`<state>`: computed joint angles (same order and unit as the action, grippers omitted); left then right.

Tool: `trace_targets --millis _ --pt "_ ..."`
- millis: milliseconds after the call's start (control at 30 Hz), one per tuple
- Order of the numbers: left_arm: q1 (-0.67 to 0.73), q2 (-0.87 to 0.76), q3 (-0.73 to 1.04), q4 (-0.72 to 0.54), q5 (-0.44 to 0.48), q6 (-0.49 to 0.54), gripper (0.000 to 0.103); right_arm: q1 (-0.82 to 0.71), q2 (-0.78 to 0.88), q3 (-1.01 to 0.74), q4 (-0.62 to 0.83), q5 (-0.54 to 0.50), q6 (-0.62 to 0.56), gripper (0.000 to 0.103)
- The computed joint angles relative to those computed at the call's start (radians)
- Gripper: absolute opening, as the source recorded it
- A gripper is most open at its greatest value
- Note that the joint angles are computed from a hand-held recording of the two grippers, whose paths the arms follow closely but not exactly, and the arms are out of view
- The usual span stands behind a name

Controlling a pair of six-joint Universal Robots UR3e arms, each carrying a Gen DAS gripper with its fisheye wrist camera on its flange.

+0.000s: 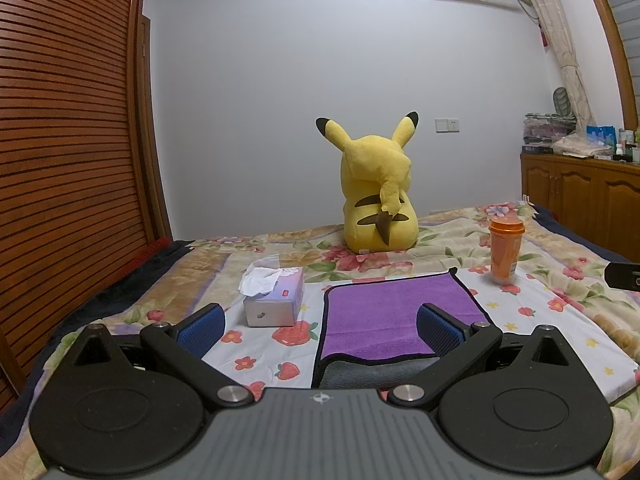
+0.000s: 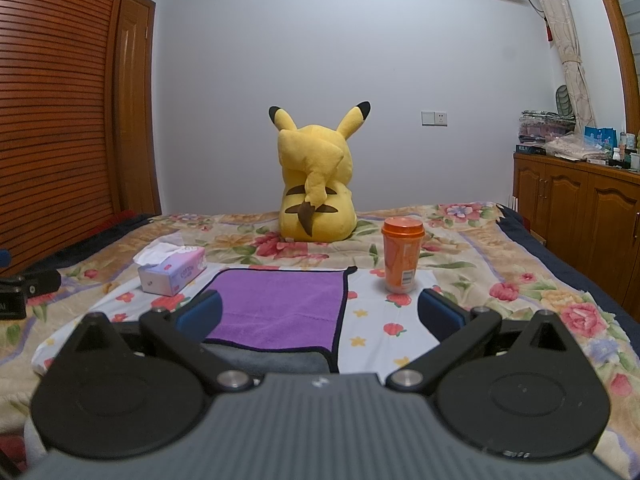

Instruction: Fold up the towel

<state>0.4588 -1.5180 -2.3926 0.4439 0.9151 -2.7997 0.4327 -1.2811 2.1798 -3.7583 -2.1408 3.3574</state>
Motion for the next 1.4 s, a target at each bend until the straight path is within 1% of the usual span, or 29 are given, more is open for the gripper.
trace_targets --millis 767,867,1033,1167,1300,1400 --pt "-0.002 0.006 -0.001 -0.004 0.003 -0.003 0.103 0.002 0.004 -0.008 0.006 -0.001 0.000 0.103" --pt "-0.008 0.002 0.001 -0.005 0.008 -0.002 0.103 0.003 0.004 -0.007 0.008 -0.002 0.003 0.103" --pt "-0.049 -0.006 -0.008 0.011 0.045 -0.006 0.103 -0.002 0.001 -0.009 0.020 0.004 0.006 0.103" --pt "-0.057 -0.004 -0.003 -0.018 0.052 0.003 0.103 0.005 -0.003 -0.016 0.045 0.003 0.019 0.103" --pt "-0.055 -0.004 0.019 -0.078 0.054 0.020 0.103 -0.025 -0.003 -0.021 0.062 0.036 0.020 0.103" --pt "-0.068 -0.015 0.047 -0.125 0.069 0.029 0.103 -0.027 0.007 -0.038 0.080 0.033 0.023 0.103"
